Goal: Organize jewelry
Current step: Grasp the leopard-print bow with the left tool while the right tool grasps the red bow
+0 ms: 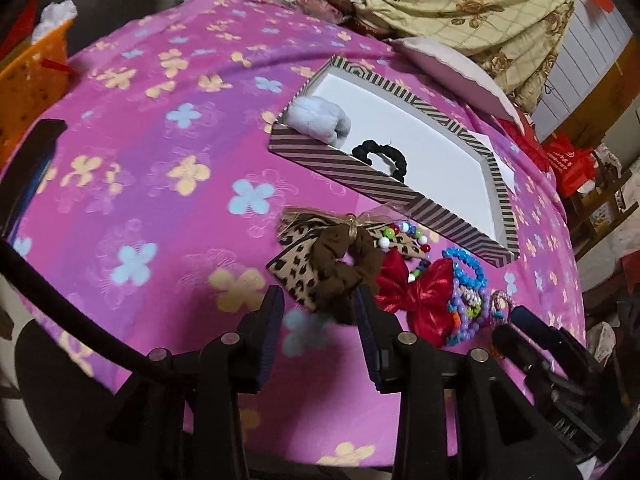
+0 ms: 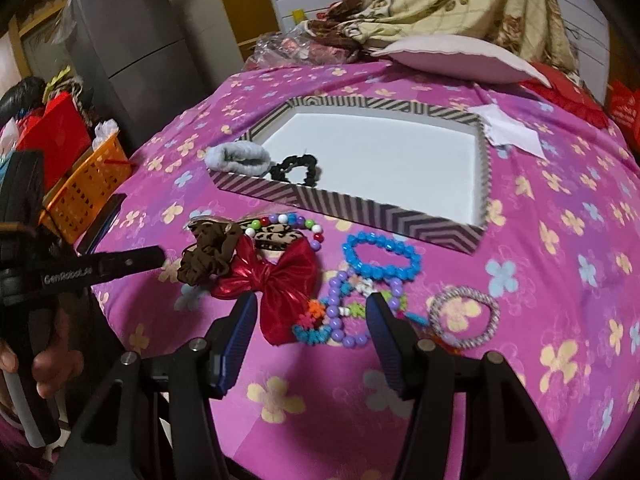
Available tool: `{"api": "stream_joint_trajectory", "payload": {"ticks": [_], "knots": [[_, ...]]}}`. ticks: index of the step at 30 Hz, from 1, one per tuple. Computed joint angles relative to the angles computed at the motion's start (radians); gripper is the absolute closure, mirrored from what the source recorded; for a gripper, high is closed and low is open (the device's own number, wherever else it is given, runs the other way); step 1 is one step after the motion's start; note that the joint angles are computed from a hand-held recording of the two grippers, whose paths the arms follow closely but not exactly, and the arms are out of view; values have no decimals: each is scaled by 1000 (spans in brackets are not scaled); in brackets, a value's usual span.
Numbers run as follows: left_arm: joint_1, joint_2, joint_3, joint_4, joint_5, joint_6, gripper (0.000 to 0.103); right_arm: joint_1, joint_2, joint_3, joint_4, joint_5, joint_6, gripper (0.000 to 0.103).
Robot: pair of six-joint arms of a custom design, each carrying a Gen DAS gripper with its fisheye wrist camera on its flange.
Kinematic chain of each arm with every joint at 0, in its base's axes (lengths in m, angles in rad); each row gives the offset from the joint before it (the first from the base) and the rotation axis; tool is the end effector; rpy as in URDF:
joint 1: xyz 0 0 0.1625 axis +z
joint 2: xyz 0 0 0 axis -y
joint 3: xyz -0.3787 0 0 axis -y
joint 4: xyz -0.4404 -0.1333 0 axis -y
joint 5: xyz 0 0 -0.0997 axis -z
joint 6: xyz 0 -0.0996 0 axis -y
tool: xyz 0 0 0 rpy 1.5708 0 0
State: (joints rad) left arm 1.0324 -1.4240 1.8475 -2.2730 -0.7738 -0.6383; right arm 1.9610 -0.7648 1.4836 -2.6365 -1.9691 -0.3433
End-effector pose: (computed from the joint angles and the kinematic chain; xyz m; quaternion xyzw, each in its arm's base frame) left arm -0.1176 -0.5959 0.3167 -0.0994 0.9089 -0.3198 0.2486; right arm 0.3651 -0.6388 0.0823 0.3144 -0.9136 0.1737 0.1908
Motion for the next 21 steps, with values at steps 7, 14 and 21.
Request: {"api": "stream_joint_trajectory", "payload": {"ticks": [7,14,21], "knots": [[36,63,-68,5,-7,0,45,5,83,-86,68,-3,-76,44],[74,112,-127,43,-53,5,45,0,152,-168,156,-9,-132,44],[90,134,-153,50,-76,6,45,12,171,-219,234,-5,-333,44]]}}
